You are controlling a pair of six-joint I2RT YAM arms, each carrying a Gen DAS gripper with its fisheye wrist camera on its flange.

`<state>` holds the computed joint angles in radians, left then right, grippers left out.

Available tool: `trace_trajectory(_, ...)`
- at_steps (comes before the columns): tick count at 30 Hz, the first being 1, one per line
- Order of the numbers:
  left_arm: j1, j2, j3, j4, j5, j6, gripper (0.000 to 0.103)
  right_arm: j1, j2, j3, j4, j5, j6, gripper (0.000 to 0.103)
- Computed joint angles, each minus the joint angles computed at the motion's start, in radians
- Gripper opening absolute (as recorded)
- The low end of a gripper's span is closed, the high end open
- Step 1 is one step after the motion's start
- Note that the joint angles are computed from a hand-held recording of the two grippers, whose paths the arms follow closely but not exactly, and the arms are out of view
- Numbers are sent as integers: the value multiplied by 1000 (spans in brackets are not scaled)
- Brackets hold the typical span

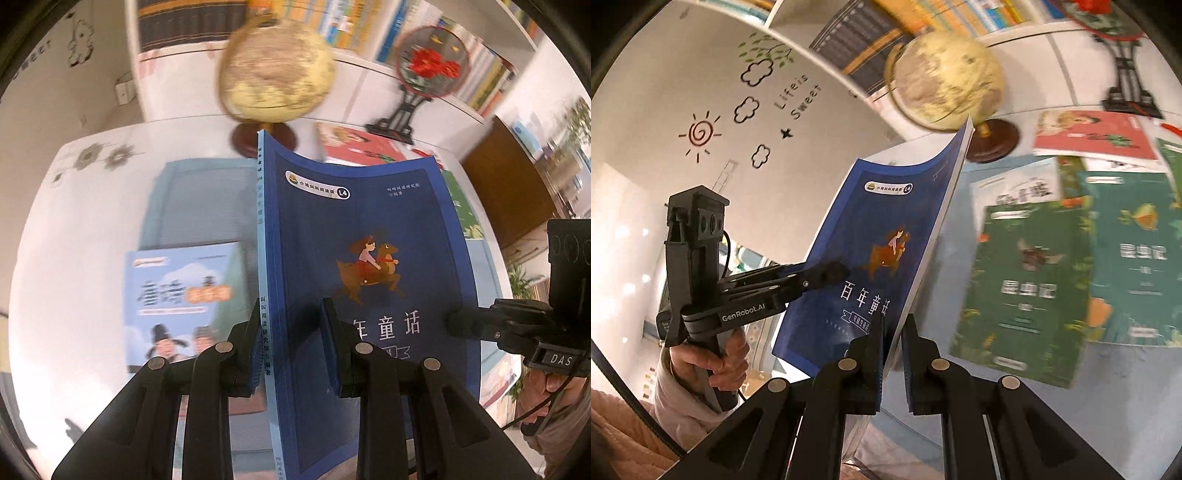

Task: Organize books

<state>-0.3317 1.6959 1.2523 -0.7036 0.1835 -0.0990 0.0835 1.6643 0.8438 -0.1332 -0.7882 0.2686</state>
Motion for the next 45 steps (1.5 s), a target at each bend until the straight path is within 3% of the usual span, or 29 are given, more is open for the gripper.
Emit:
trace_trajectory(7, 155, -10, -44, 9, 30, 88, 24, 163, 114, 101, 78, 70, 96, 9)
trace_trajectory(17, 297, 99, -64, 64, 45, 178, 24, 294, 299, 289, 61, 142, 151, 9)
trace_trajectory(30, 375, 294, -24, 92, 51, 194, 25, 371, 534, 456, 64, 227, 299, 9)
trace_trajectory(35, 393, 320, -22, 89, 63, 186, 25, 377, 590, 494, 53, 229, 322, 9)
trace_trajectory(39, 383, 343, -11, 83, -15, 190, 24, 379, 624, 524, 21, 241, 330, 9)
trace_trajectory(45, 414, 357, -4, 84, 25, 180, 24, 365, 657, 547, 26, 222, 371, 10)
